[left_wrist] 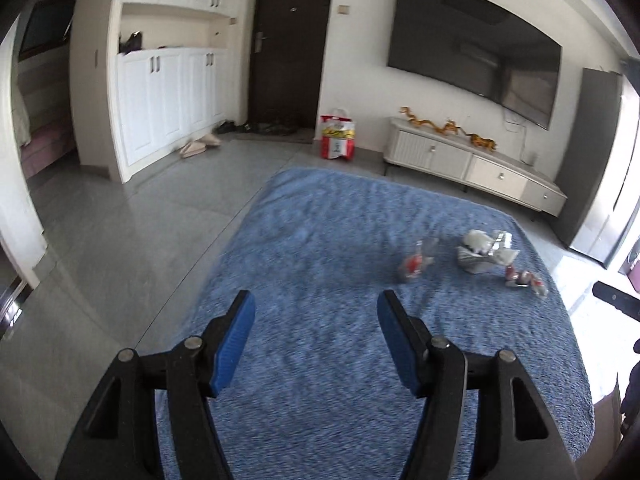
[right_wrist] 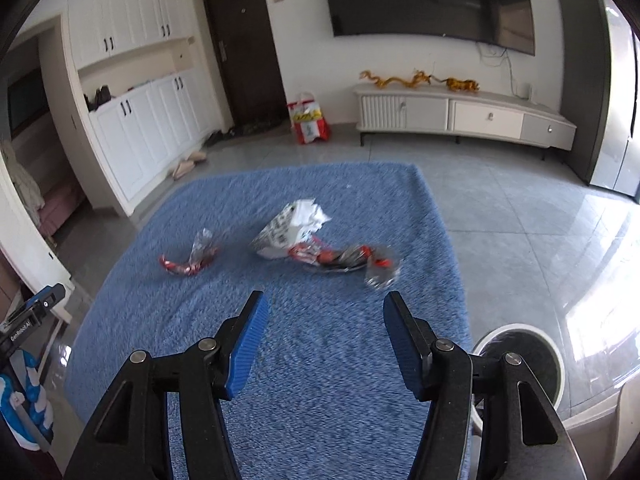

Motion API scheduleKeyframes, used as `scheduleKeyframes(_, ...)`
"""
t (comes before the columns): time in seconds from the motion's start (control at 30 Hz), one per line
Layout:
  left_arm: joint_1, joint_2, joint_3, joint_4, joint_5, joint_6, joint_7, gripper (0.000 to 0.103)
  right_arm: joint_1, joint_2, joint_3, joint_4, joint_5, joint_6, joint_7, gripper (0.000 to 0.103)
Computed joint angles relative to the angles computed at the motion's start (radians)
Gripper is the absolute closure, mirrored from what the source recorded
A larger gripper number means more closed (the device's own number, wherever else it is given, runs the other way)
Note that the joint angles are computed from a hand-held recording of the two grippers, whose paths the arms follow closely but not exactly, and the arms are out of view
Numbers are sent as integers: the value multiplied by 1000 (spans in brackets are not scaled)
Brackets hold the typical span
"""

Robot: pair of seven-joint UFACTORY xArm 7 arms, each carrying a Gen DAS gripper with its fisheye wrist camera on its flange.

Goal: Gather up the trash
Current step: 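Move both tools back to the remaining trash on the rug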

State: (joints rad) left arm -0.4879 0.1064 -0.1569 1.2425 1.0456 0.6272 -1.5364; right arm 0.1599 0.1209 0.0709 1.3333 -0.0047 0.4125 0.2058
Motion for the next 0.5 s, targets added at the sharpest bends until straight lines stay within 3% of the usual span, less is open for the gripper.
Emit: scheduleKeyframes(0.5,20,48,29,0,-83,-32,50,41,32,130,-4,146,-48,81,18,44)
